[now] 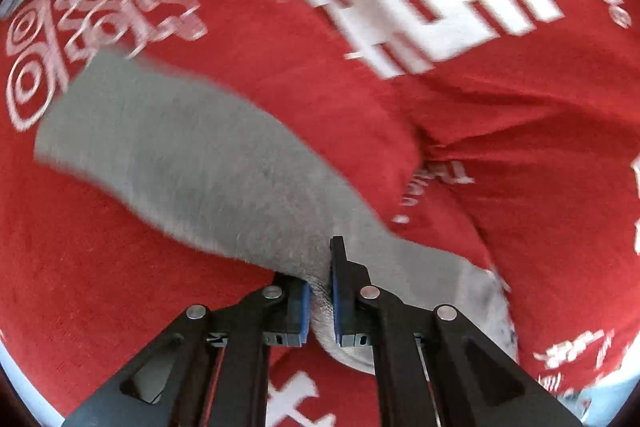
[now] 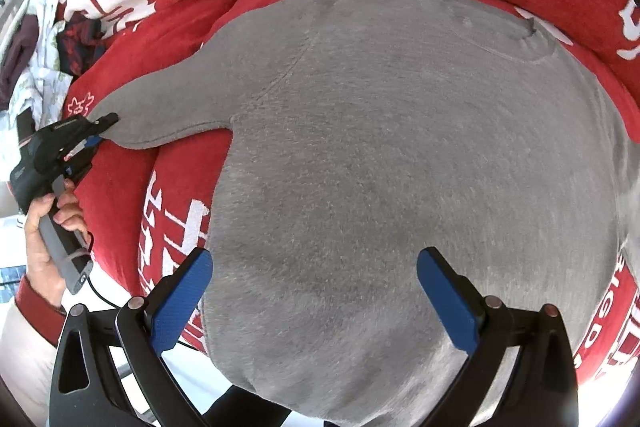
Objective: Fold small clothes
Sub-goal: 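Grasp the cuff of the sleeve with the left tool, then fold the held sleeve across the sweatshirt body with the left tool, release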
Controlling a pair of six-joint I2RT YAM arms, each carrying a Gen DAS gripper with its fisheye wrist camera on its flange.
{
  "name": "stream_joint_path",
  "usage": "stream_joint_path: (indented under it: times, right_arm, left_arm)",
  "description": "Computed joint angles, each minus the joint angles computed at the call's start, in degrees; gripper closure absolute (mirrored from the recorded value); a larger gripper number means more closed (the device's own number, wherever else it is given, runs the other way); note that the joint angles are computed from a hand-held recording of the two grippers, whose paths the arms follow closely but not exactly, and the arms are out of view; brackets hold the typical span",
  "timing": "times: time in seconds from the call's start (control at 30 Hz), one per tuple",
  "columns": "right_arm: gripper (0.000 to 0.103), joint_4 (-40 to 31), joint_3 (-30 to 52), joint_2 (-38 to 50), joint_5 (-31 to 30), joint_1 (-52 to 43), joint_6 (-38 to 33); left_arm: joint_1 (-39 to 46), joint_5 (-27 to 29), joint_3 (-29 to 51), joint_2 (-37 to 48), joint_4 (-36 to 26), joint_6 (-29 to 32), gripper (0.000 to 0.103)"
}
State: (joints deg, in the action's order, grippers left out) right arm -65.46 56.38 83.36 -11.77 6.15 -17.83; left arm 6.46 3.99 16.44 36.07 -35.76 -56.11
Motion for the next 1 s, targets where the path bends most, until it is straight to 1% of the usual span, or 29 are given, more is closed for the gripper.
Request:
stream_joint_path:
  times: [0.2,0.3,0.4,0.47,0.5,0.57,0.6,0.67,0.7,0.77,0.83,0.9,0.97,1.0]
  right_arm:
    - [0.001,-1.1,-0.08,-2.22,-0.92,-4.15,-0.55]
    - [0.001,-1.91,0.44,-2.53,-1.4,-8.37,-2.45]
    - [0.001,-2.91,2.14,-1.34,-1.79,-14.37,-5.81]
    - [0.001,-3.18,3.79,0.56,-1.97,-18.48,-8.33]
    - [0.001,-3.34,4.7,1.53,-2.01,-20.1,-9.22]
    - [0.001,-3.66,7.16,4.05,-2.3,-24.25,-11.56]
    - [0.001,-3.72,8.38,5.25,-2.43,-26.06,-12.55]
    - [0.001,-4.09,11.48,8.43,-2.6,-30.1,-14.79]
    - [0.001,-4.27,12.98,10.1,-2.37,-31.92,-15.8]
    - [0.001,-4.33,15.72,13.34,-1.7,-35.08,-17.49]
    - [0.001,-4.39,18.67,16.86,-0.87,-38.09,-18.92]
    - [0.001,-4.24,20.69,19.37,-0.21,-39.81,-19.74]
    - [0.001,-3.77,22.66,22.07,0.44,-41.61,-20.61]
    - [0.001,-3.6,23.56,23.18,0.58,-42.23,-20.74]
  left_arm:
    - [-12.45,-4.34,8.6,7.66,4.67,1.17,0.094]
    - [-20.91,-7.5,14.87,15.64,8.62,1.04,0.094]
    - [-29.47,-10.08,22.34,25.85,13.2,0.83,0.094]
    - [-35.58,-11.59,28.73,33.6,15.28,0.69,0.094]
    - [-37.4,-11.79,31.32,36.81,15.95,0.92,0.094]
    - [-41.74,-12.12,39.03,46.69,17.14,1.48,0.094]
    - [-43.47,-12.06,41.64,49.9,17.34,1.13,0.094]
    - [-46.59,-10.75,48.43,58.27,17.92,0.42,0.094]
    - [-48.17,-9.89,53.43,63.79,17.12,0.61,0.094]
    - [-50.57,-9.5,59.63,70.59,14.85,1.0,0.094]
    - [-52.58,-9.02,67.67,78.44,10.34,1.32,0.093]
    - [-54.06,-8.85,74.0,84.41,6.1,0.9,0.093]
    - [-55.14,-9.55,75.55,86.4,3.69,0.33,0.093]
    - [-55.49,-9.63,77.28,87.68,1.55,0.4,0.091]
